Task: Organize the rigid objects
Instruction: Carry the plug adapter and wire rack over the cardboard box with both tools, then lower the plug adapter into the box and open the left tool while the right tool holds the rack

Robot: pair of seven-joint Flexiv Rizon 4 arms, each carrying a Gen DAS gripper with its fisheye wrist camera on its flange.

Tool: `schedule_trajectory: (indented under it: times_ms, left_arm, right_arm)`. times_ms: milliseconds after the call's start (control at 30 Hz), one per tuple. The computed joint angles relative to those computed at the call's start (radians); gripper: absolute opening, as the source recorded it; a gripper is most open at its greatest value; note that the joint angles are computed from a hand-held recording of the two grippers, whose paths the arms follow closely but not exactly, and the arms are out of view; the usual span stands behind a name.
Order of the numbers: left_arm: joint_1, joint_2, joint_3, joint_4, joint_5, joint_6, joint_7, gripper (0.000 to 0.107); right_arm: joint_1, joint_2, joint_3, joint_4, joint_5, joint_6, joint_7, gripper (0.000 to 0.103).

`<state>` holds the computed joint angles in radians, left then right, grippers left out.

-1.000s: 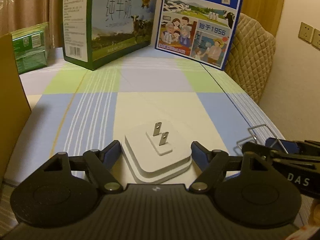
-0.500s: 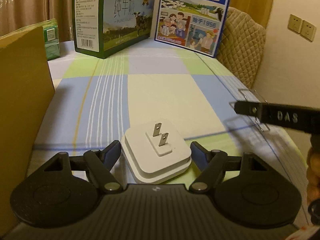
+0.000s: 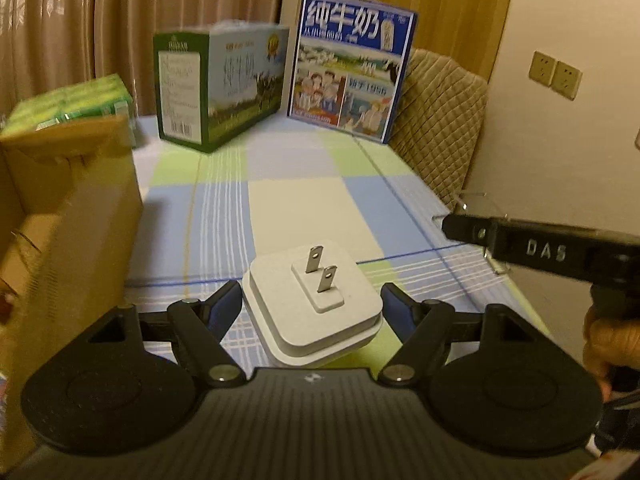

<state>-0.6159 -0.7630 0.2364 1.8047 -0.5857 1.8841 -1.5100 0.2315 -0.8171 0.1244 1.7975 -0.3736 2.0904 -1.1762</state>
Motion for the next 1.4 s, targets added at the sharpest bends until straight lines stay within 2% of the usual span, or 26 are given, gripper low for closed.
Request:
schedule_trajectory:
  times_ms: [133,267,600,767,900,1167,1400]
  left_arm:
    - [-0.032,0.083,0.035,0.081,-0.007,0.024,0.017,0.072]
    - [-0.040,0.172,0.051,0.177,-0.037,0.053,0.058,0.072]
    - [-0.127,0.339,0.148,0.363,-0.251,0.081,0.293,0.072]
    - [-0.069,0.394,0.117,0.425,-0.287,0.102,0.362,0.072]
    - [0.020,0.424,0.062,0.462,-0.269,0.109,0.379,0.072]
    - [0.272,0.453,-0.089,0.519,-0.130,0.106,0.329,0.072]
    - [0.407,0.430,-0.117,0.505,0.017,0.036,0.280,0.072]
  right_arm:
    - [-0.014,0.063,0.034,0.061,-0.029,0.009,0.001,0.049]
    - [0.007,0.122,0.051,0.091,-0.043,0.006,0.003,0.049]
    - [0.093,0.181,0.095,0.086,-0.089,-0.011,0.026,0.049]
    - [0.144,0.168,0.109,0.049,-0.109,-0.043,0.033,0.049]
    - [0.164,0.140,0.131,0.004,-0.132,-0.072,0.045,0.049]
    - [0.182,0.075,0.180,-0.092,-0.186,-0.147,0.062,0.049]
    - [0.189,0.016,0.223,-0.172,-0.205,-0.223,0.053,0.049]
